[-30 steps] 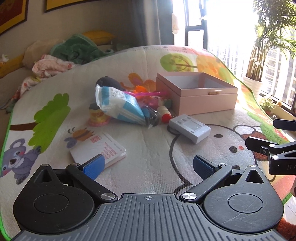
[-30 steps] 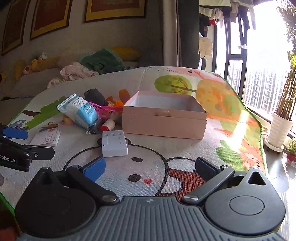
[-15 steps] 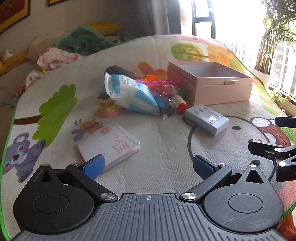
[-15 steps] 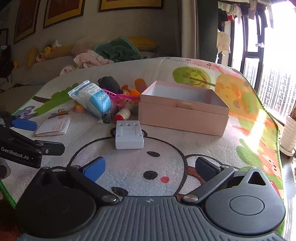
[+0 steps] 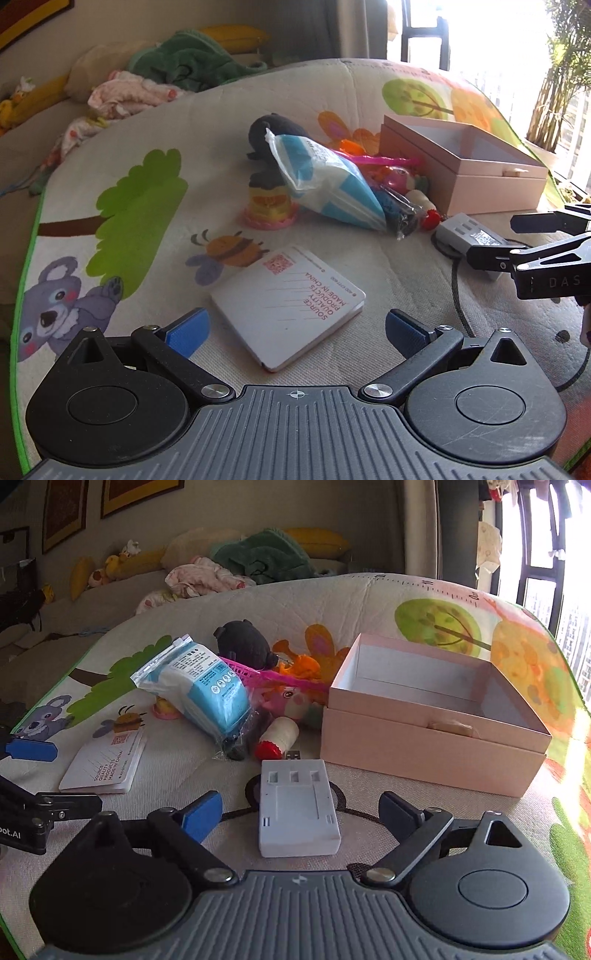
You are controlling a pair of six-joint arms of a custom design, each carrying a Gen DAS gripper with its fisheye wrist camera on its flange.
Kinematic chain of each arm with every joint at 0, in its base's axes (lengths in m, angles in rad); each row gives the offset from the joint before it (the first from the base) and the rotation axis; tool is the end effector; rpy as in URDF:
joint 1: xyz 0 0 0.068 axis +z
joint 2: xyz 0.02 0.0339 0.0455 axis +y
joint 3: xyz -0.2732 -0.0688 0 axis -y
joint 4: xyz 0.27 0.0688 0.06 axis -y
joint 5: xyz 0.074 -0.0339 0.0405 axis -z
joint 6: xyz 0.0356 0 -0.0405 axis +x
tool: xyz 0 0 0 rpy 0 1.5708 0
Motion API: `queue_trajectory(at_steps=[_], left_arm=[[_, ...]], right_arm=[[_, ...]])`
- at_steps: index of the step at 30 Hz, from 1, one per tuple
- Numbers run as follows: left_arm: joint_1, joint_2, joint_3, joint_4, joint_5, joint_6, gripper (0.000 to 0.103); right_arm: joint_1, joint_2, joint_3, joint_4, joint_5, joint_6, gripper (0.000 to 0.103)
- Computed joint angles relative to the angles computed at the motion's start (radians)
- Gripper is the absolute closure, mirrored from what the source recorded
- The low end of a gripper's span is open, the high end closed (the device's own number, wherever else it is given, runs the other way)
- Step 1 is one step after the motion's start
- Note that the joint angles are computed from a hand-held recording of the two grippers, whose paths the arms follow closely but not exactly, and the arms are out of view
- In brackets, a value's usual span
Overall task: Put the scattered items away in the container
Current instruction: 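Close the right tool on the white plastic case, then grasp the white QR-code booklet with the left tool while the right tool holds the case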
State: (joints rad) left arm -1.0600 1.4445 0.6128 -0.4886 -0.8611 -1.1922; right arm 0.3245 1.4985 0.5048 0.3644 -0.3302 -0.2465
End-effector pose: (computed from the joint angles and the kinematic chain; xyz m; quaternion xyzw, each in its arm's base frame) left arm 0.1389 -0.1926 0.1312 -0.1116 0.8962 0.0757 0.4227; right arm 0.2664 0.1018 0.1291 -0.3191 0.8225 0.1638 0.4413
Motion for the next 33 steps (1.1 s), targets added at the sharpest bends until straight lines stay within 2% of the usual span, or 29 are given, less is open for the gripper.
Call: queue_trajectory(at_steps=[1,5,6,9,14,20,22,25,30,31,33], left_arm=[[0.012,-0.011,-0.008,0.012,0.005,0.027,0.0],[0.061,-0.033,-0.024,0.039,0.032,0.095,0.0],[0.069,-0.036,-0.028,0.044,0.037,0.099,0.0],[0.083,-0.043,-0.04,0.064,0.045,0.117,0.0],[0.122,-0.05,-0.059,0.109,0.051,0.215,0.0],[0.202,-0.09,-0.125,0.294,0.164,0.35,0.0],[0.186,-0.066,-0.11,0.294,0.15,0.335,0.0],[0.141,-0.065,-0.105,0.329,0.178,0.331,0.0],[0.043,-0.046,-0.075,0.389,0.243,0.391,0.0],[0.026,-0.032,-0.061,0.388,0.235,0.393,0.0],[-0.005,0.031,0.002,0.321,0.159,0.381,0.0]], right_arm=[[0.012,0.016,0.012,-0.004,0.007,-0.008,0.022],[0.037,0.065,0.046,-0.042,0.044,-0.045,0.052],[0.023,0.058,0.043,-0.05,0.019,-0.044,0.054],[-0.006,0.009,0.016,-0.086,-0.003,-0.074,0.055],[-0.124,-0.095,-0.05,-0.171,-0.076,-0.17,0.055],[-0.269,-0.155,-0.072,-0.247,-0.119,-0.213,0.055],[-0.301,-0.157,-0.072,-0.257,-0.131,-0.214,0.055],[-0.32,-0.164,-0.082,-0.252,-0.138,-0.216,0.054],[-0.307,-0.163,-0.099,-0.22,-0.141,-0.209,0.046],[-0.3,-0.163,-0.1,-0.216,-0.141,-0.206,0.045],[-0.295,-0.165,-0.103,-0.209,-0.143,-0.205,0.042]])
